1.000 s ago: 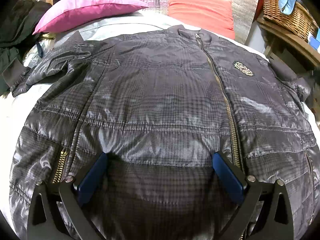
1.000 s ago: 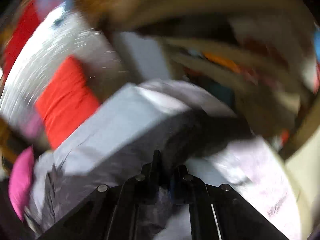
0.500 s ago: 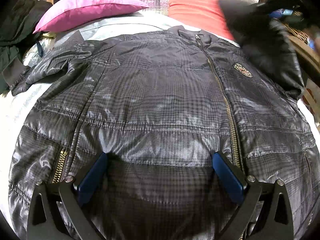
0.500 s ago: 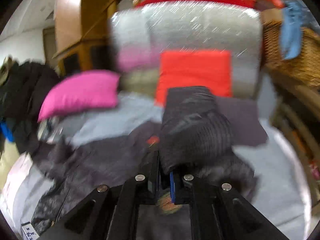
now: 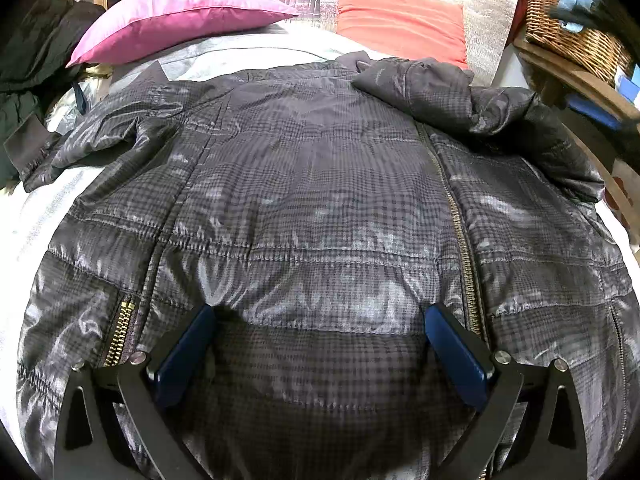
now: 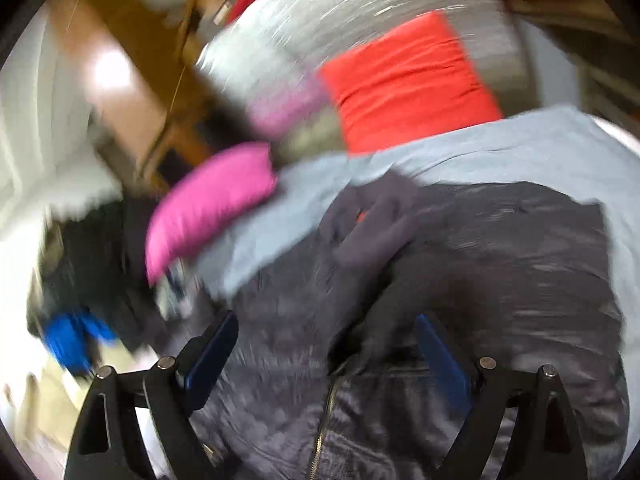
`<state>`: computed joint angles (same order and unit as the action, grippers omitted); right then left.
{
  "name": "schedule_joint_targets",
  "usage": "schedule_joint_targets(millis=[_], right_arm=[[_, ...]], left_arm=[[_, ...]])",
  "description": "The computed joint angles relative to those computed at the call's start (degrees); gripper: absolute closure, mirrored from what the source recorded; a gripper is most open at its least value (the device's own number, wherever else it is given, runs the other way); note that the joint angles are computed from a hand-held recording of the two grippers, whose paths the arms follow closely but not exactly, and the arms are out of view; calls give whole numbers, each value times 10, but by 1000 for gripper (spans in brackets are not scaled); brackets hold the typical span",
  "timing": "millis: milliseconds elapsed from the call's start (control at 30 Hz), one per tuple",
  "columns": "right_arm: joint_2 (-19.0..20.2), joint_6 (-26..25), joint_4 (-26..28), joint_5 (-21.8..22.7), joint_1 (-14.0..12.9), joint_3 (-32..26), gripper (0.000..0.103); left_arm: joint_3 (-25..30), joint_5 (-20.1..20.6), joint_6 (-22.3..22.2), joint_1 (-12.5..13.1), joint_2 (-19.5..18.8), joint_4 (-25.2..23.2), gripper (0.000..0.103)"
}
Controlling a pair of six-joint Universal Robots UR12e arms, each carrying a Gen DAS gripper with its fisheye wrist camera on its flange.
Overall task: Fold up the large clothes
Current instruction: 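Grasp the ribbed cuff of the folded sleeve with the left tool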
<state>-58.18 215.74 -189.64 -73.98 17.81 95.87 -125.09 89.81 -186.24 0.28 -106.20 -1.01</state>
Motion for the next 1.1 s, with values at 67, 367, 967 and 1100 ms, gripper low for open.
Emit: schedule_joint_targets(millis=[67, 367, 967, 1100], right_arm=[[2, 71, -43, -13, -14, 17, 10], [54, 216, -175, 108, -62, 57, 9], [89, 176, -276, 93, -53, 48, 10], [89, 168, -269, 91, -52, 47, 10]], left_arm=[[1, 1, 0, 0, 0, -1, 0], [34, 0, 6, -1, 24, -134, 0], [314, 252, 169, -109, -138, -229, 36], [288, 185, 88, -74, -109, -229, 76]])
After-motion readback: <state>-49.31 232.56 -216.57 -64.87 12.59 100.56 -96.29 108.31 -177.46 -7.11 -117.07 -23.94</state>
